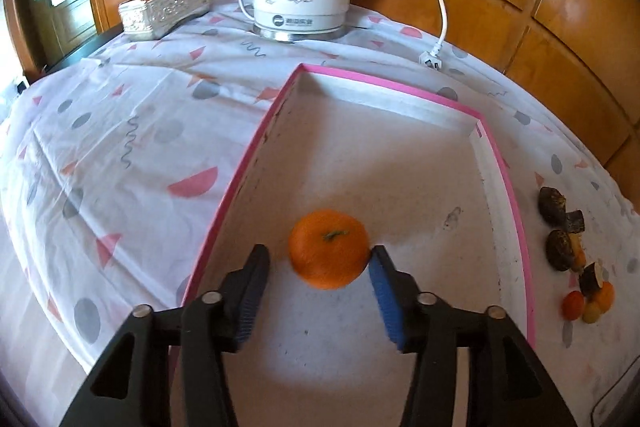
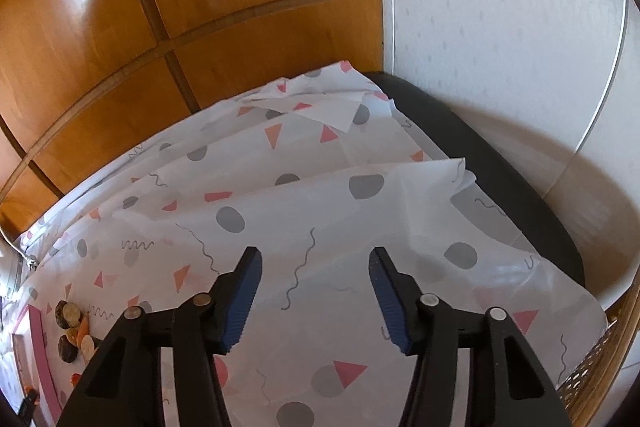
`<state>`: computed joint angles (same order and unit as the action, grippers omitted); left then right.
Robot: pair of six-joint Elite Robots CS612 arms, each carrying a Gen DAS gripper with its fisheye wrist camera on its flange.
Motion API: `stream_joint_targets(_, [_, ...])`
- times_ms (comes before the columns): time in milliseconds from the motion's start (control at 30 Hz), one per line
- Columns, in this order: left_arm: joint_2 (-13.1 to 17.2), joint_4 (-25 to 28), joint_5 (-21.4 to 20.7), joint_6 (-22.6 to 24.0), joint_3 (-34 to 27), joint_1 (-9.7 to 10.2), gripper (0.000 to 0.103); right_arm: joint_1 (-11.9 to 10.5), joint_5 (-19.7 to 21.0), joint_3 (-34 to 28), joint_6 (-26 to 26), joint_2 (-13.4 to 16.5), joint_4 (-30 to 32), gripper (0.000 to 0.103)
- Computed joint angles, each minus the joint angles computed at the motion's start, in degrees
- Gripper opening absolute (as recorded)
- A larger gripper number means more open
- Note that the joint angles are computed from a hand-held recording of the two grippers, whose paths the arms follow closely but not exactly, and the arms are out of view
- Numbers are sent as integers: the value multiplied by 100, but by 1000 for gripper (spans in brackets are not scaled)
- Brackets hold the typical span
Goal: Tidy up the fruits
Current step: 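Carry the orange with the left tool into the pink tray and release, then move the right tool toward the small yellow fruit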
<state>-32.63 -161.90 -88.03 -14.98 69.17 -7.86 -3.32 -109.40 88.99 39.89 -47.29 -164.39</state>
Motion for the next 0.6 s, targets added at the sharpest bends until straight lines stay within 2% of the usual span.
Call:
stream_joint_targets(200, [-251, -772, 102, -25, 507, -6, 69, -11, 45, 43, 56, -9, -59, 44])
stream_joint_targets(333, [-377, -1060, 155, -149, 716, 16, 71, -34, 186, 74, 144, -17, -68, 43])
stream_joint_targets(400, [-458, -1216, 246, -136, 879, 10, 71, -33, 171, 58, 186, -14, 15, 43])
stream_joint_targets(467, [-527, -1342, 318, -151, 1026, 9, 71, -68, 386, 55, 242, -13, 107, 43])
stream_joint_targets(533, [-558, -1401, 374, -214, 1108, 15, 72, -89, 560, -3, 206, 10, 321, 37])
stream_joint_targets(600, [-610, -1411, 453, -374, 1219, 19, 78, -77, 595, -115, 130, 52, 664, 37])
